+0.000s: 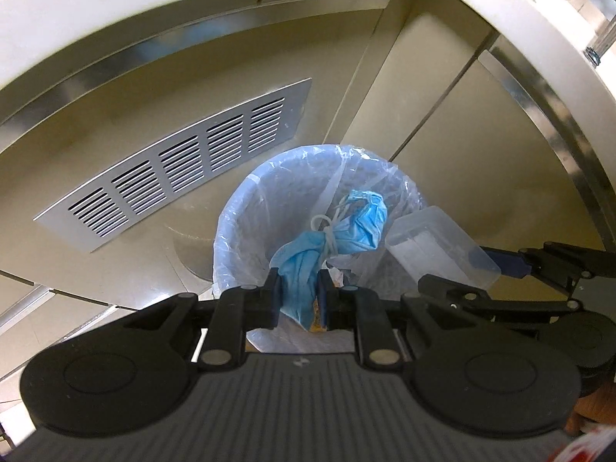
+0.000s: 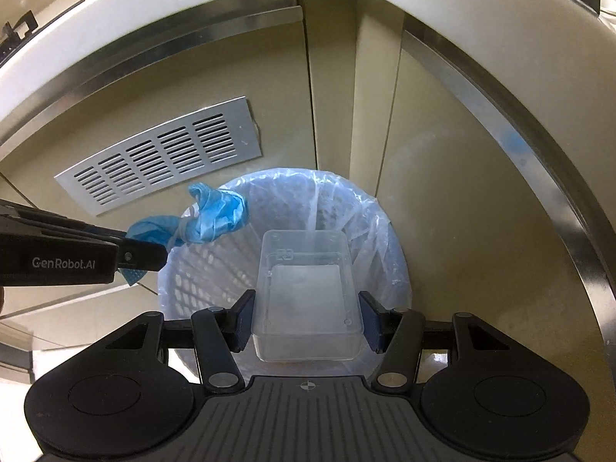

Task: Collect trash
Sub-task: 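Carry mask and box over the bin and open both tools to drop them, then move both tools back up toward the counter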

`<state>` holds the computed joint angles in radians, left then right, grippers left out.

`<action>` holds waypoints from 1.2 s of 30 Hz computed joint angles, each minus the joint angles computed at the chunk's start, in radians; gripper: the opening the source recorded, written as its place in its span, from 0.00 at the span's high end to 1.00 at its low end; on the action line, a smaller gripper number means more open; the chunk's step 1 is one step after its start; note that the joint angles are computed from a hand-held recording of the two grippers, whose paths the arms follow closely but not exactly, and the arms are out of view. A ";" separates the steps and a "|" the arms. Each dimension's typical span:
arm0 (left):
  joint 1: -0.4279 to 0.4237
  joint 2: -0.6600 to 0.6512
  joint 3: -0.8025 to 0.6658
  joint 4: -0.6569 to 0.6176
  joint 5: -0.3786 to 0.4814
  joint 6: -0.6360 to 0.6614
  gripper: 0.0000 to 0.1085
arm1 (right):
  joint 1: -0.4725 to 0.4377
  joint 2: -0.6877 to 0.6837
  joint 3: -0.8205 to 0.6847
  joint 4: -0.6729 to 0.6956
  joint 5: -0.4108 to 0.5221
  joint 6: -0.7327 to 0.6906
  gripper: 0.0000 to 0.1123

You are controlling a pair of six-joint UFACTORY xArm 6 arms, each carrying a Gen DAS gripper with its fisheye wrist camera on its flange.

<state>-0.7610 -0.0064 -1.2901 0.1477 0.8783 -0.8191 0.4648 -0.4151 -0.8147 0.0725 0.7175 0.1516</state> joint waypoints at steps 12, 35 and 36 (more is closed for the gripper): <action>0.005 0.044 -0.023 -0.008 -0.019 0.008 0.78 | -0.004 0.018 -0.005 0.002 -0.002 -0.006 0.51; 0.014 -0.009 0.008 0.025 -0.018 -0.056 0.76 | 0.010 0.059 -0.045 -0.004 -0.015 0.013 0.50; 0.015 -0.013 0.012 0.025 -0.018 -0.058 0.76 | 0.009 0.061 -0.045 -0.004 -0.020 0.014 0.50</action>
